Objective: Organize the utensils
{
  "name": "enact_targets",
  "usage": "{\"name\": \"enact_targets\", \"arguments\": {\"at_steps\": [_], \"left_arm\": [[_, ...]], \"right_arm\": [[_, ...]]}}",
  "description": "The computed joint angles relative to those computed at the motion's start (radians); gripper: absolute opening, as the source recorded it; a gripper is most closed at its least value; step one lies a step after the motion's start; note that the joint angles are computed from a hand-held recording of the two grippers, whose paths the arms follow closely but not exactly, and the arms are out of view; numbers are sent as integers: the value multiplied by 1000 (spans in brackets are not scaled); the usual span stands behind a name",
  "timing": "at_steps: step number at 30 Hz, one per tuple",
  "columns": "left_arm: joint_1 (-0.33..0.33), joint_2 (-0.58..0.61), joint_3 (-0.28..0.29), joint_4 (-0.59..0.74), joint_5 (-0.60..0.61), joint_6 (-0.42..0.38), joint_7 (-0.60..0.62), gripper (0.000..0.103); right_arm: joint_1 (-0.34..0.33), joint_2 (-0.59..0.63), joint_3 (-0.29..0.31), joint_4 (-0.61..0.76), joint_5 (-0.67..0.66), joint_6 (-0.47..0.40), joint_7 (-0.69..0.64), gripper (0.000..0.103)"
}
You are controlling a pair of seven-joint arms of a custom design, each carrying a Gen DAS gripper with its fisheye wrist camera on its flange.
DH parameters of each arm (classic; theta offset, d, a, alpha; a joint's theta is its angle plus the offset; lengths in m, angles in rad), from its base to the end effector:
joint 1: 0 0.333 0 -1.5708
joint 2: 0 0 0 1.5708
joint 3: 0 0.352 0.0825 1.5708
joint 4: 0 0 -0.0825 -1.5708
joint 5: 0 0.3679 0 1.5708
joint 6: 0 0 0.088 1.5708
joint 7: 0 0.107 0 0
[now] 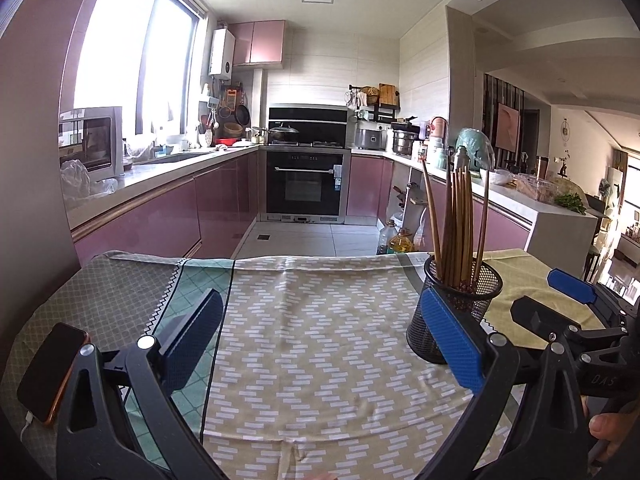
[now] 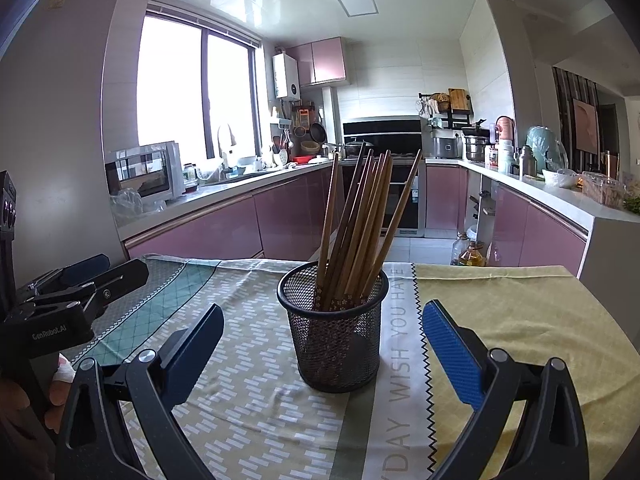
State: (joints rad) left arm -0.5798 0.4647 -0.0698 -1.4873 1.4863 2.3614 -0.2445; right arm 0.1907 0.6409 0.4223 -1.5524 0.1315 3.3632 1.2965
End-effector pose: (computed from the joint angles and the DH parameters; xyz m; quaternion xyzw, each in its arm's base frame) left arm 0.5962 -0.4237 0.4983 -0.6419 0.5083 -0.3778 0.4323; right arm 0.6712 0.3383 0.4813 -0.7042 0.4220 -0.2393 0.5185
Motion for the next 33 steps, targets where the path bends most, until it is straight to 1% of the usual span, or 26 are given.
{"name": "enact_targets", "arguments": {"at_steps": [2,13,17,22,26,33], "left_arm": [[0,-1,0,-2,1,1,-4,97],[-11,-1,1,-5,17,-26,-12,98],[-14,-1,-1,-5,26,-37,-20,97],[-20,3,0,-3,36,-61,-25,97],[-28,5,3,-7,59,-86,-51,98],[-38,8,1,-10,83,-128,-69,97]], "right_arm": [[6,-2,-7,-1,4,1,2,96],[-11,0,8,-8,-10,15,10,96],[-4,3,1,-6,-16,27,19,96],[7,3,-16,-9,-24,44,35,96],[20,2,-33,-13,-29,57,51,96],[70,-2,-97,-19,-20,98,75,96]]}}
